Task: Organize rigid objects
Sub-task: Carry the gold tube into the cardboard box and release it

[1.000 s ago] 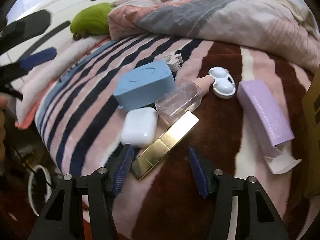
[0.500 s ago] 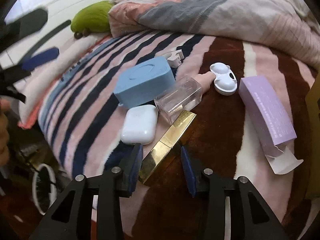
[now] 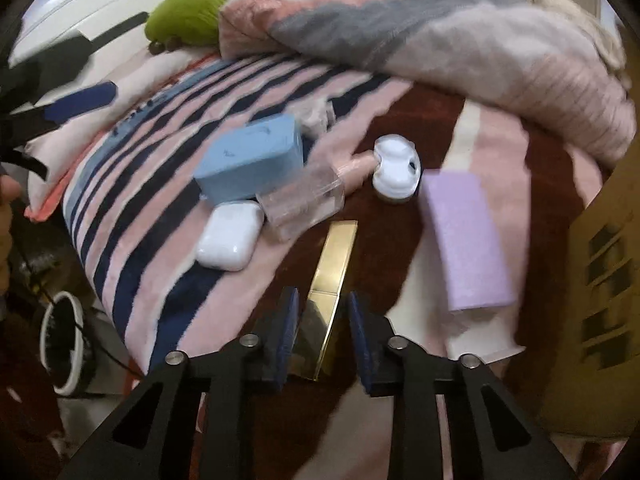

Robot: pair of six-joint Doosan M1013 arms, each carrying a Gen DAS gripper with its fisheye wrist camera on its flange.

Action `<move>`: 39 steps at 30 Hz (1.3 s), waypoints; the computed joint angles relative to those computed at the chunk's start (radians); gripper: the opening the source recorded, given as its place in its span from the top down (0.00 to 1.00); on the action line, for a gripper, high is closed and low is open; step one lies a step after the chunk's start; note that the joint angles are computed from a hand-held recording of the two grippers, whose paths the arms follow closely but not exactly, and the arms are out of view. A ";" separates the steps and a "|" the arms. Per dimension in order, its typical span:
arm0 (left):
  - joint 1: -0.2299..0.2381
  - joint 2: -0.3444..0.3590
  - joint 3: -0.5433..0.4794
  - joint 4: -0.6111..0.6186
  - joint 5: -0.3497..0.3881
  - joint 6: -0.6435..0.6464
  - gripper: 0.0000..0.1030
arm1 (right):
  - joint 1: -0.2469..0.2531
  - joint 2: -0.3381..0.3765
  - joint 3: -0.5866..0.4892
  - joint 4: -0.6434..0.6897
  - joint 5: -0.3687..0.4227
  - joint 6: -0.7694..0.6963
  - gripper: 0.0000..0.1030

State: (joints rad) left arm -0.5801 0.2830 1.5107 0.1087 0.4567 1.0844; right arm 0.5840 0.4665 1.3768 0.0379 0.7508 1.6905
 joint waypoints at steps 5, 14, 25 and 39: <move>-0.003 0.005 -0.007 -0.018 0.025 0.018 0.05 | 0.007 -0.018 0.019 -0.036 -0.038 -0.005 0.87; 0.000 0.047 -0.101 -0.476 0.026 0.479 0.05 | -0.028 -0.117 0.019 0.238 -0.127 -0.299 0.87; -0.041 0.205 -0.409 -0.800 0.186 0.864 0.71 | -0.117 -0.243 0.079 0.241 -0.226 -0.305 0.87; -0.134 0.492 -0.908 -0.539 0.547 0.625 0.67 | -0.248 -0.282 0.133 0.130 -0.111 -0.123 0.87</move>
